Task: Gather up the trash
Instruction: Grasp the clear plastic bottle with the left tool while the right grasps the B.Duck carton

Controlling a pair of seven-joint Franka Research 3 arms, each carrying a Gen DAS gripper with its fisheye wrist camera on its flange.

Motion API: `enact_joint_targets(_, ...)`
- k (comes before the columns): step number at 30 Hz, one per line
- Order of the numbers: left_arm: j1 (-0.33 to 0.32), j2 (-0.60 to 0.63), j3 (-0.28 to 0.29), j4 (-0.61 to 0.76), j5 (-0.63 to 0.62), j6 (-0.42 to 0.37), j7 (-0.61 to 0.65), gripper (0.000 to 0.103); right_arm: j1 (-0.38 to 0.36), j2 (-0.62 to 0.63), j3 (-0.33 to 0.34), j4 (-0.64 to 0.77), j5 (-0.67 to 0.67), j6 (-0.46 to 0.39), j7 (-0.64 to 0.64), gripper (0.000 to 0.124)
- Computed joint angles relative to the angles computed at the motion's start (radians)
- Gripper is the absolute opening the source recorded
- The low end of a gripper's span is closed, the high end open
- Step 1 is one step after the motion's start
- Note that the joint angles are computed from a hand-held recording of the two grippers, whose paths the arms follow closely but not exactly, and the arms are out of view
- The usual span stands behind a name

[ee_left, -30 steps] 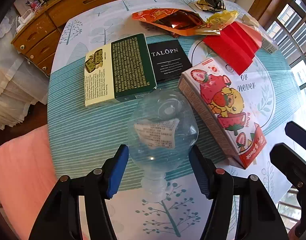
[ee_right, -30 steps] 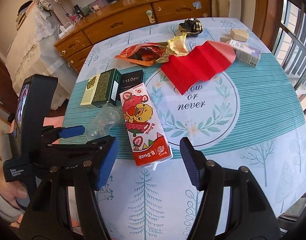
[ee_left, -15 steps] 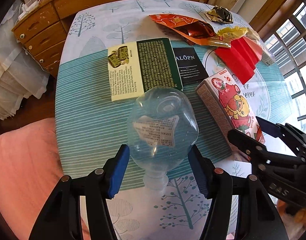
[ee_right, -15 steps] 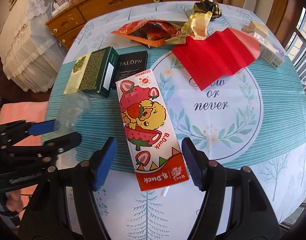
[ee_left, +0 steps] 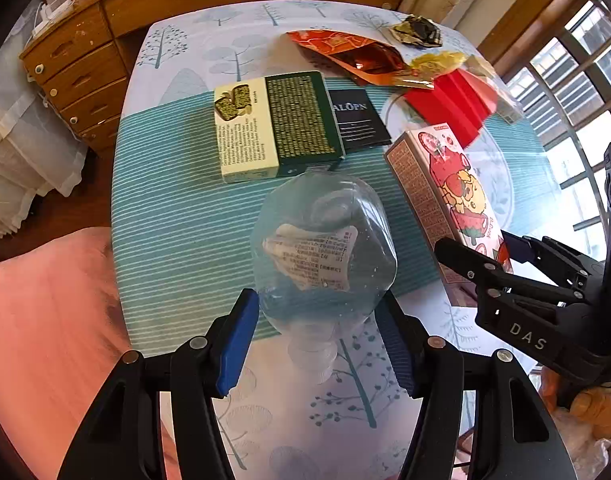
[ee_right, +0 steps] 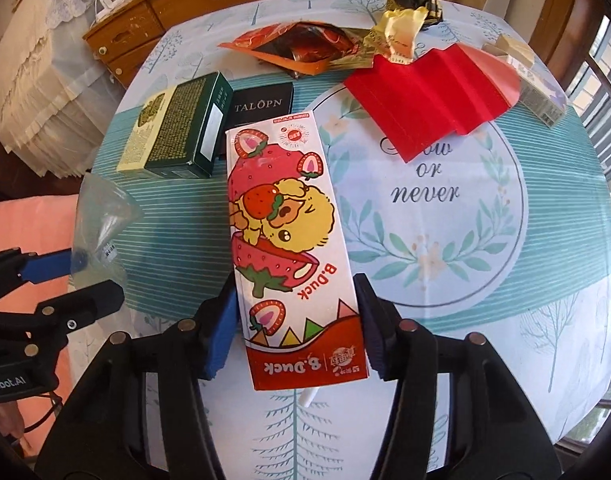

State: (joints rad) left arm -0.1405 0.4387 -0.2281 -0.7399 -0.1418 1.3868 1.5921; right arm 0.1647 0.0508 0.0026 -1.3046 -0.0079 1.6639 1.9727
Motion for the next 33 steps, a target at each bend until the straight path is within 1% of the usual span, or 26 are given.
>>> enact_joint_targets(4, 0.027, -0.087, -0.006, -0.124, -0.047, 0.041, 0.015, 0.06, 0.003, -0.047, 0.005, -0.015, -0.003, -0.005, 0.033, 0.051)
enact_joint_targets(9, 0.052, -0.209, 0.0, -0.279, -0.119, 0.132, 0.034, 0.06, 0.007, -0.103, 0.02, -0.02, -0.011, -0.045, 0.065, 0.051)
enact_joint_targets(13, 0.051, -0.281, 0.012, -0.344, -0.145, 0.175, 0.04, 0.06, 0.009, -0.155, 0.034, -0.027, -0.013, -0.093, 0.063, 0.051)
enact_joint_targets(18, 0.04, -0.391, 0.031, -0.425, -0.151, 0.223, 0.009, 0.06, 0.003, -0.226, 0.043, -0.035, -0.006, -0.113, 0.027, 0.051)
enact_joint_targets(23, 0.012, -0.567, 0.049, -0.584, -0.127, 0.289, -0.07, 0.06, -0.012, -0.329, 0.043, -0.086, 0.015, -0.094, -0.055, 0.051)
enact_joint_targets(27, -0.029, -0.718, 0.051, -0.721, -0.106, 0.314, -0.168, 0.059, -0.03, -0.448, 0.037, -0.164, 0.053, -0.089, -0.118, 0.051)
enact_joint_targets(33, -0.104, -0.923, 0.031, -0.884, -0.057, 0.318, -0.319, 0.059, -0.072, -0.659, 0.017, -0.292, 0.116, -0.127, -0.179, 0.051)
